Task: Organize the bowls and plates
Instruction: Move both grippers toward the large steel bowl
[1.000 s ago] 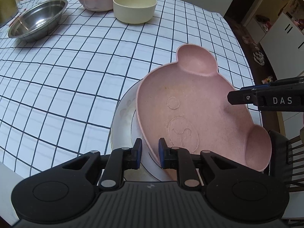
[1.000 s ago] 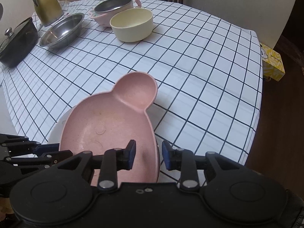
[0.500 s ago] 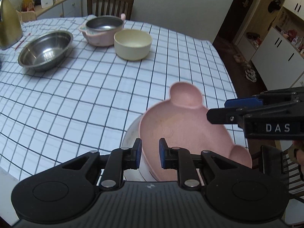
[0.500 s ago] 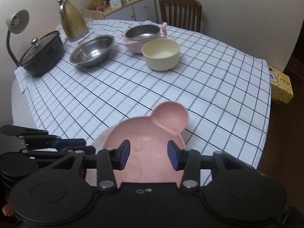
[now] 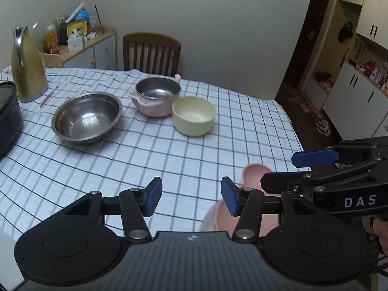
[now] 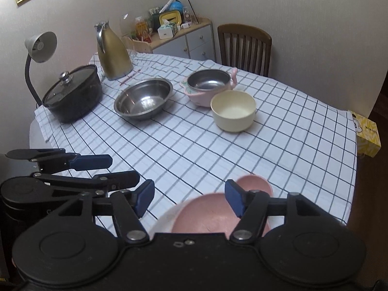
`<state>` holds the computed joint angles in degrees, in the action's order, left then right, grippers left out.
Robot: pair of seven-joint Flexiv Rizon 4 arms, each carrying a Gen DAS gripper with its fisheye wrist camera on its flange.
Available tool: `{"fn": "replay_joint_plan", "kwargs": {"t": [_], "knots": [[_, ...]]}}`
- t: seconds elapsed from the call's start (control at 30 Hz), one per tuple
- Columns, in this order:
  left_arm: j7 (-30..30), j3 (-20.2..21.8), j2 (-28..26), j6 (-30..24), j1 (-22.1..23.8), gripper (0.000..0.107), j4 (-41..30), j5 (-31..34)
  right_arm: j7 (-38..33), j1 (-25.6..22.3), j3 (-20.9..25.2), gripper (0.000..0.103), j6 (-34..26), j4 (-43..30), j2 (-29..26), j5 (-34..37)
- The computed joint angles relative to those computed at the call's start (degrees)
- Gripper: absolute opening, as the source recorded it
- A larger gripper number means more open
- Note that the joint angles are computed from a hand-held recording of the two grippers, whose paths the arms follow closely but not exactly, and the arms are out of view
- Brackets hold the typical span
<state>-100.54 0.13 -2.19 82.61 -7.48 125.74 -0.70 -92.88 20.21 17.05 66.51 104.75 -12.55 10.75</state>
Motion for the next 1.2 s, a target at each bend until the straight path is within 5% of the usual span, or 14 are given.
{"fn": "replay_joint_plan", "kwargs": {"t": [0.23,0.33,0.5,0.77,1.03,1.2], "knots": [[11.36,0.65,0.5,4.1,2.83,0.054,1.73,-9.3,9.15,4.86,-2.14,0.085,6.54,-0.93,-2.53,-8.75],[18.07,0.41,0.63,6.04,3.61,0.064,2.7,-15.89,14.1,6.79,-3.43,0.089,8.32,-1.6,-3.85,-13.71],[33.95,-1.59,0.16,10.3,4.18,0.071,4.15,-32.94,26.17,11.71,-8.45,0.1,12.42,-2.07,-6.1,-24.66],[49.43,-5.42,-2.82,12.42,8.56,0.076,2.03,-48.54,47.94,19.15,-17.87,0.102,14.45,-5.3,-11.04,-40.84],[53.06,-5.55,-7.74,9.19,13.21,0.076,-2.69,-48.25,58.91,21.42,-20.49,0.103,12.22,-12.55,-17.28,-48.16],[52.09,-5.7,-11.5,7.64,15.87,0.076,-5.84,-44.38,59.93,20.68,-18.56,0.103,7.83,-18.92,-21.89,-47.16]]}}
